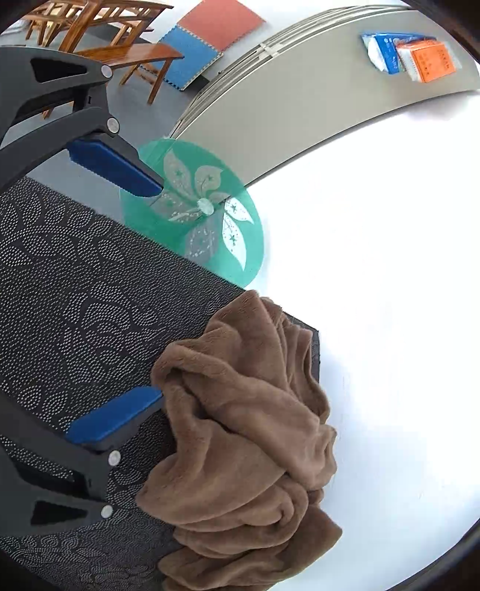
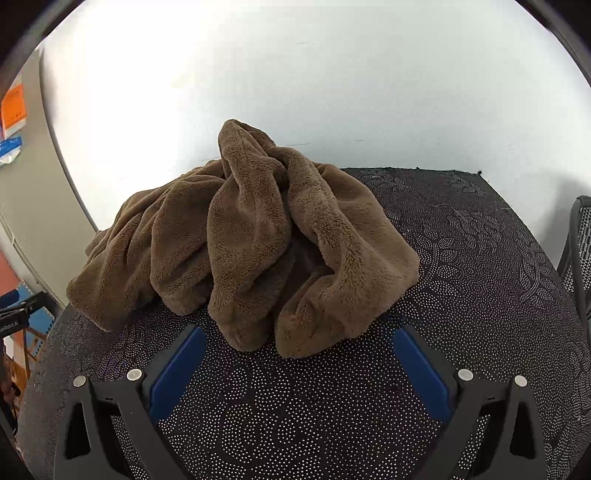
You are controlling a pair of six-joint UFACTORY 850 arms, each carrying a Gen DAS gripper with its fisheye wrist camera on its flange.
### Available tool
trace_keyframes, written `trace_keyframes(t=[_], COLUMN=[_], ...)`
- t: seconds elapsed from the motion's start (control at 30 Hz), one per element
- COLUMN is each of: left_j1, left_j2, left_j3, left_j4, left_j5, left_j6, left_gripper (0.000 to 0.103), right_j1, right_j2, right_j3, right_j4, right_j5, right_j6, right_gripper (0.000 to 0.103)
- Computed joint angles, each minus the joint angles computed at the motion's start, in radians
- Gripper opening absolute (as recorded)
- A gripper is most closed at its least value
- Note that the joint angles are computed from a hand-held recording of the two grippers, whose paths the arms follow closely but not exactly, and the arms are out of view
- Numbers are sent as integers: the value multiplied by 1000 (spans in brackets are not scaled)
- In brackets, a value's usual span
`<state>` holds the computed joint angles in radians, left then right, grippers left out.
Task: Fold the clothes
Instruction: 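Move the right gripper toward the brown fleece blanket and lower onto it, then close the right gripper on the blanket fold and lift it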
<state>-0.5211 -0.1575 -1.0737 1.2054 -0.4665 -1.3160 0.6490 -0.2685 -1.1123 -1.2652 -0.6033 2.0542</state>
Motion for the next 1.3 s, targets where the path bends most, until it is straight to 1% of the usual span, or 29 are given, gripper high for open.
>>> trace_keyframes(t=[0.03, 0.1, 0.17, 0.2, 0.23, 0.27, 0.33, 0.37, 0.4, 0.47, 0.53, 0.6, 0.67, 0.7, 0.8, 0.87, 0.93, 1.0, 1.03, 1.13, 1.23, 1.3], left_j1=[0, 6, 7, 8, 7, 6, 8, 25, 37, 42, 44, 44, 43, 41, 39, 36, 44, 44, 38, 42, 56, 57], left_j2=[-10, -37, -50, -44, -51, -58, -57, -63, -72, -91, -87, -81, -84, -87, -93, -98, -122, -126, -119, -120, -134, -140], left_j3=[-4, -20, -8, 8, 19, 16, -5, -15, -23, -29, -26, -26, -28, -29, -30, -34, -45, -46, -43, -43, -51, -55], left_j4=[-42, -164, -304, -353, -363, -379, -453, -475, -472, -439, -452, -467, -453, -446, -448, -452, -448, -441, -443, -474, -513, -509], left_j5=[27, 86, 142, 159, 173, 172, 146, 146, 146, 153, 152, 143, 128, 121, 109, 97, 102, 105, 99, 106, 125, 125], left_j6=[23, 117, 230, 272, 278, 295, 382, 420, 422, 370, 362, 358, 335, 323, 315, 308, 306, 302, 300, 323, 356, 353], left_gripper=[103, 103, 103, 103, 103, 103, 103, 103, 103, 103, 103, 103, 103, 103, 103, 103, 103, 103, 103, 103, 103, 103], right_j1=[-2, 1, 8, 13, 18, 24, 33, 35, 34, 27, 20, 9, -9, -20, -37, -49, -63, -76, -81, -88, -87, -95], right_j2=[3, 19, 27, 30, 31, 30, 22, 19, 16, 10, -4, -24, -45, -56, -85, -106, -125, -144, -153, -169, -169, -175], right_j3=[4, 18, 22, 22, 21, 15, -2, -7, -9, -13, -35, -64, -96, -114, -162, -194, -224, -251, -264, -288, -287, -299], right_j4=[-11, -37, -62, -73, -81, -84, -90, -103, -125, -175, -203, -217, -214, -206, -179, -167, -147, -128, -114, -88, -161, -189], right_j5=[5, 8, -1, -7, -15, -23, -45, -48, -45, -27, -17, -1, 29, 48, 71, 70, 67, 64, 59, 34, -9, -14], right_j6=[20, 52, 66, 66, 61, 47, 17, 14, 21, 43, 44, 30, 11, 1, -28, -57, -83, -103, -115, -123, -59, -49], right_gripper=[103, 103, 103, 103, 103, 103, 103, 103, 103, 103, 101, 90, 66, 62, 58, 45, 43, 42, 39, 39, 39, 39])
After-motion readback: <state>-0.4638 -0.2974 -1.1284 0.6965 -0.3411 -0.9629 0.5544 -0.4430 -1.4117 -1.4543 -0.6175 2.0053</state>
